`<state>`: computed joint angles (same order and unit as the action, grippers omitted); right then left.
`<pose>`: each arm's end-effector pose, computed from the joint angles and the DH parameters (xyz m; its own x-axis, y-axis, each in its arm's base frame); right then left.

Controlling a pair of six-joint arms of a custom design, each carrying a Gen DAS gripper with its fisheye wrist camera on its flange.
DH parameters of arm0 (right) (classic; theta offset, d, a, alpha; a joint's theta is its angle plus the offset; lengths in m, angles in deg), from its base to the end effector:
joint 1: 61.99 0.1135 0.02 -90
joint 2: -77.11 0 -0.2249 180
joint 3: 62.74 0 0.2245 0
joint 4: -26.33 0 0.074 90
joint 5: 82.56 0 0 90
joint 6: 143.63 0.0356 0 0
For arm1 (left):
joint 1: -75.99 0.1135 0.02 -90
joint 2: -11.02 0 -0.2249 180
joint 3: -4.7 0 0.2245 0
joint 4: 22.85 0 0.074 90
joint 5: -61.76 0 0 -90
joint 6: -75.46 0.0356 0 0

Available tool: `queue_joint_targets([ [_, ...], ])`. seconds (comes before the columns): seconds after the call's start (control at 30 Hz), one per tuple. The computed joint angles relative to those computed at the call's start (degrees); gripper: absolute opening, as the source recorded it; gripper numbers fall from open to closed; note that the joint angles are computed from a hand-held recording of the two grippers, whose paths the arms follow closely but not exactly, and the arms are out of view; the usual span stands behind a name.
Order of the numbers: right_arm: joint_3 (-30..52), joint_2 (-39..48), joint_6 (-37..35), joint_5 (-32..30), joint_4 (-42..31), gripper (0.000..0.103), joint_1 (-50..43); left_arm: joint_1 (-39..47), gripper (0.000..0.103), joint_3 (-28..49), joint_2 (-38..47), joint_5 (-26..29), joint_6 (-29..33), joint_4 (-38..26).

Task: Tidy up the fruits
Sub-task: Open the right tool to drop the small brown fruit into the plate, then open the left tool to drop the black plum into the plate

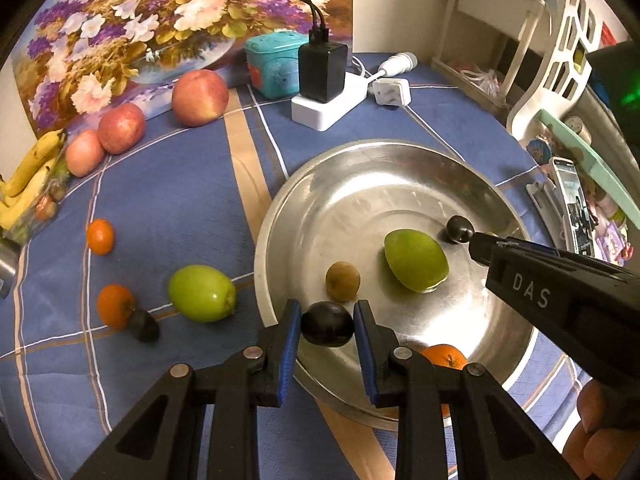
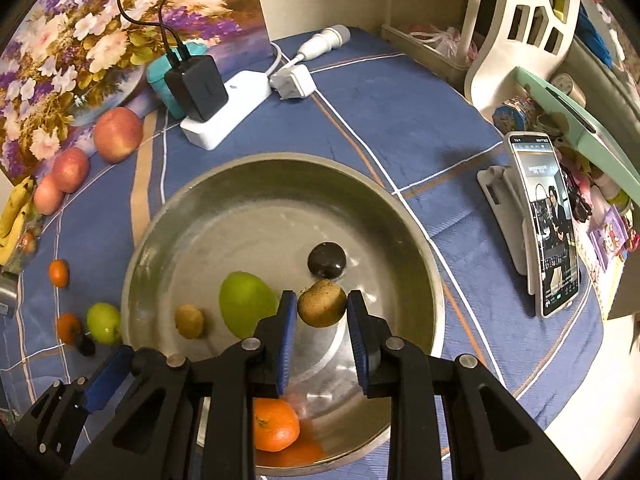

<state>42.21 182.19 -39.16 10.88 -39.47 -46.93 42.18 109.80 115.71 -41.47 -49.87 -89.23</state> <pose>0.3363 0.0883 0.2301 -0.9126 0.0127 -0.4086 -0.0079 0.9988 0.0489 0.2918 -0.1856 0.2334 -0.8876 -0.0831 -0.4531 -0.0601 0.9961 -0.0650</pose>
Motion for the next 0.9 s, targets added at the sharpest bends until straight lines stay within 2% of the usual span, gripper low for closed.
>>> queue_joint_targets([
  [0.23,1.17,0.49,-0.11,-0.58,-1.39,0.028,-0.34,0.13,0.031,0.38,0.34,0.40,0.53,-0.43],
  [0.3,1.17,0.44,0.08,-0.60,-1.35,0.037,-0.42,0.10,0.034,0.54,0.48,0.49,0.59,-0.57],
  [0.37,0.91,0.08,0.21,-0.45,-1.12,0.041,-0.35,0.05,0.045,0.53,0.37,0.59,0.88,-0.38],
  [0.57,0.35,-1.39,0.39,-0.35,-0.24,0.041,-0.22,-0.27,0.058,0.40,-0.50,-0.32,1.48,-0.47],
  [0.9,0.54,-2.02,0.57,0.14,-0.24,0.041,1.21,2.03,0.061,-2.89,-4.04,-1.79,0.78,-0.86],
])
